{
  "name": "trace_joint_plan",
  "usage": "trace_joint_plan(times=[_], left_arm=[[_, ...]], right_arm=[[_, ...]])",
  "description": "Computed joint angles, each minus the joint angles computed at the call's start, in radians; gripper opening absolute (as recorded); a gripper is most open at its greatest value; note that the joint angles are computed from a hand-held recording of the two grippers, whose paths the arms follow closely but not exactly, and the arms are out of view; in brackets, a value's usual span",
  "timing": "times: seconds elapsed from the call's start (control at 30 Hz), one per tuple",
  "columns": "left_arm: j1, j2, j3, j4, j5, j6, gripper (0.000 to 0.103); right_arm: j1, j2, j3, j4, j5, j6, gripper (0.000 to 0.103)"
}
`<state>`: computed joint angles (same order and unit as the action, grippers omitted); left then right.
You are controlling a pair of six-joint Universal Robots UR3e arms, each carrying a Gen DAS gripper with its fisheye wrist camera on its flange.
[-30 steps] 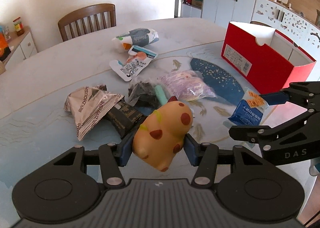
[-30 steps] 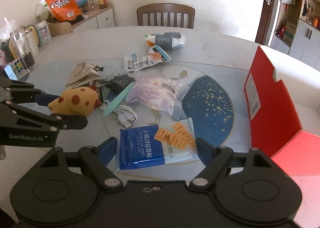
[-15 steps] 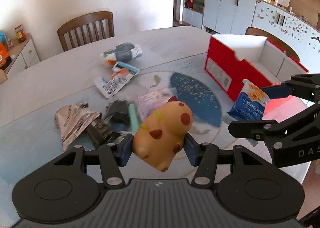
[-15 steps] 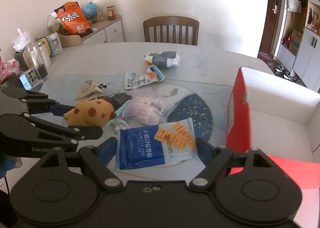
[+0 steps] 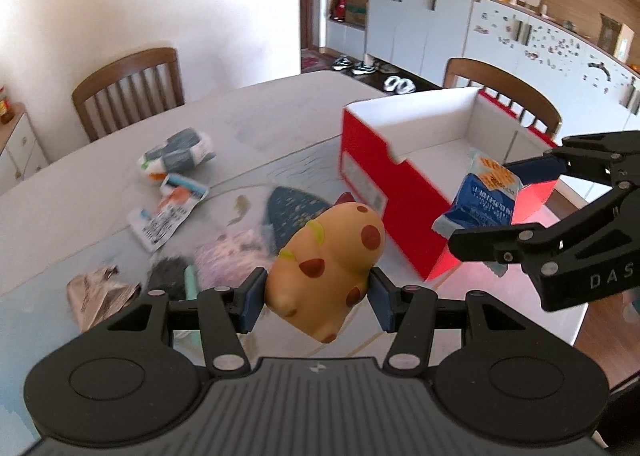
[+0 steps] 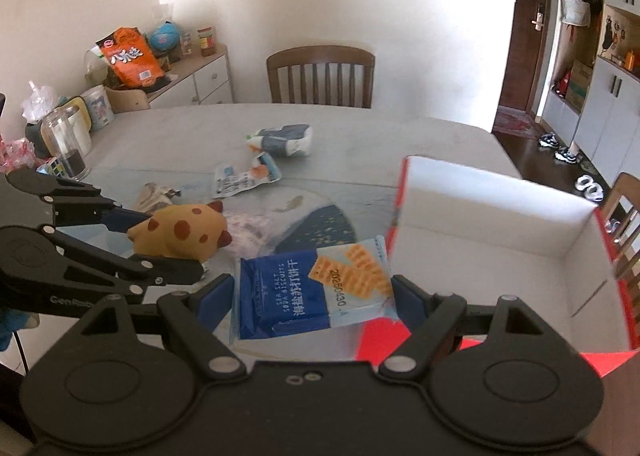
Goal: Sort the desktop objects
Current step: 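Carry both items over the red box and release them inside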
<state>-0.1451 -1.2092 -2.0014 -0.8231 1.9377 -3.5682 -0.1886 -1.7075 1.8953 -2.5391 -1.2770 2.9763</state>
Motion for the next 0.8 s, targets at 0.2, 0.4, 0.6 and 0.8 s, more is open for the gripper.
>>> trace_joint_plan(times=[0.2,0.4,0.6,0.8], left_arm=[[-0.018,-0.133,0.144,-0.017,-0.011,0.028,0.053],[0.001,-0.262,0.285,-0.024,-0.058,0.074,0.053],[0.019,-0.396,0.432,-0.033,-0.113,0.129,0.053],[0.038,-0.541,0.589,-0.059,-0.155,0.18,0.053]], right_arm=[[-0.123,-0.07,0.025,0.064,0.05,-0.069,0.084],[-0.245,-0.099,0.022,0.143,0.094,-0.159,0.084],[-0.329,-0.083,0.001,0.186,0.096,-0.229,0.084],[-0.388,-0.015,-0.037,0.199,0.101,-0.258,0.084]])
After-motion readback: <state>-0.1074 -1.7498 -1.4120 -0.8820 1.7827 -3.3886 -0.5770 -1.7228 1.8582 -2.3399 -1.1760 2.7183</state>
